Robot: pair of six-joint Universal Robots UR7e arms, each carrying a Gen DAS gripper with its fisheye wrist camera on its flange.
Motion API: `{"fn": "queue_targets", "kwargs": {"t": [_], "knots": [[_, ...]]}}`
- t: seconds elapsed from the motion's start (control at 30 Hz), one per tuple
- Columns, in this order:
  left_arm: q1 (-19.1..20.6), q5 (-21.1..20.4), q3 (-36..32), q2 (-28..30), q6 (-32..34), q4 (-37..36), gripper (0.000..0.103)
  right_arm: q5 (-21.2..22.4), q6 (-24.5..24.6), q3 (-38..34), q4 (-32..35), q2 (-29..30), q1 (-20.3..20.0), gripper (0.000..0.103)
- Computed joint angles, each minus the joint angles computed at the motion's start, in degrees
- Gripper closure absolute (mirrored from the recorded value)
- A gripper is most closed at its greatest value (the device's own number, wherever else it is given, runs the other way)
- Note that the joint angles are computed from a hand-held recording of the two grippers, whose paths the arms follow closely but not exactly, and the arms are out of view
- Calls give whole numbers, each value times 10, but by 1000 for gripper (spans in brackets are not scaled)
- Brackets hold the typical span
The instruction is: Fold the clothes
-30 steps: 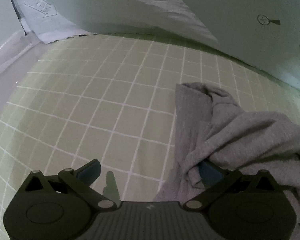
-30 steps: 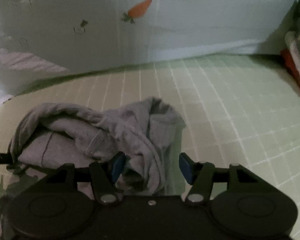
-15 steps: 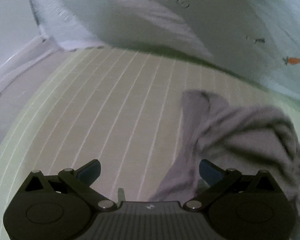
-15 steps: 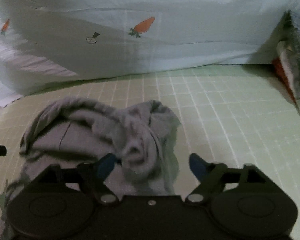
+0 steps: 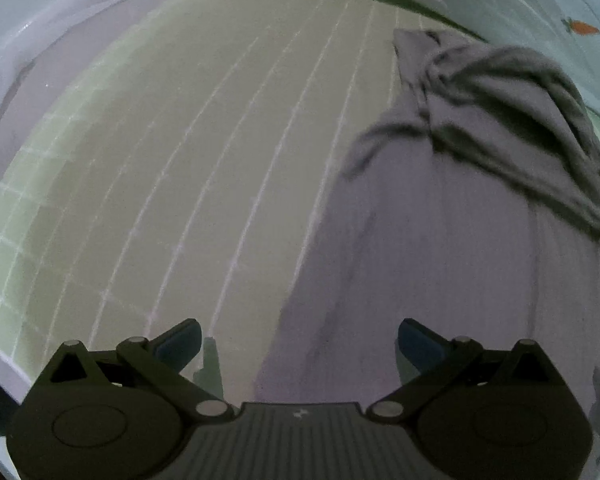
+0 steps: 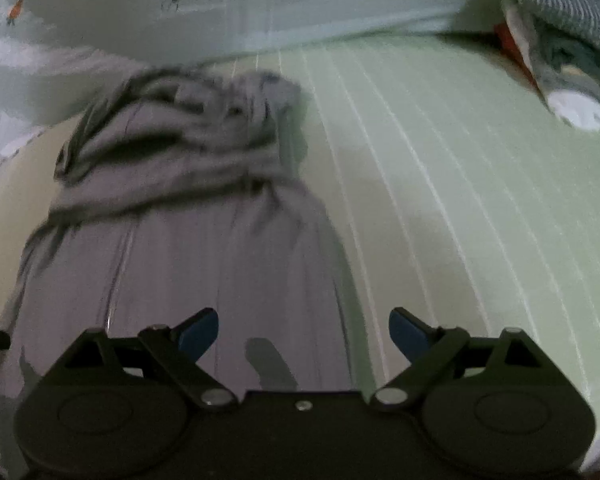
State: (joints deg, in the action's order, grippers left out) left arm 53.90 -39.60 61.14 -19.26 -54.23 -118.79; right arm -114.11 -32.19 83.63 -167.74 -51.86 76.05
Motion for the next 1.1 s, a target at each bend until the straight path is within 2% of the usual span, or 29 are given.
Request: {"fn": "queue_targets", "kwargs": {"t": [0.27,0.43,0.53,0.6,0.63,0.67,0.7,0.73,0.77,0.8,0.87,0.93,1.1], "knots": [[-12,-35,75,-26,2,-37,0,4,2,96,9,-58,-18,10],[-19,-37,111,-37,25,-82,2,2,-13,129,-6,-70,-19,6],[-24,-34,130,-42,42,-113,11,-1,-21,142,-14,-76,-19,7],[-27,-35,136,-42,61,-136,25,5,-23,149,-18,-82,-20,13],[-29,-39,139,-43,71,-145,29,13,-22,152,-18,-85,-21,24],[-30,-44,137,-40,82,-155,39,22,-22,154,-19,-89,-23,38],[-28,-55,139,-40,93,-173,50,38,-21,154,-6,-95,-26,46],[-27,-67,140,-40,103,-190,56,52,-21,153,9,-99,-27,66],[-25,-78,141,-40,113,-206,71,64,-22,152,24,-103,-28,80],[-23,-93,145,-43,114,-226,80,77,-22,151,38,-106,-29,81],[-20,-115,147,-45,117,-265,82,86,-40,150,38,-106,-23,87],[-19,-129,144,-46,137,-307,85,118,-37,143,41,-110,-21,88],[-18,-131,84,-25,195,-385,86,186,-13,95,40,-103,-10,90]]}}
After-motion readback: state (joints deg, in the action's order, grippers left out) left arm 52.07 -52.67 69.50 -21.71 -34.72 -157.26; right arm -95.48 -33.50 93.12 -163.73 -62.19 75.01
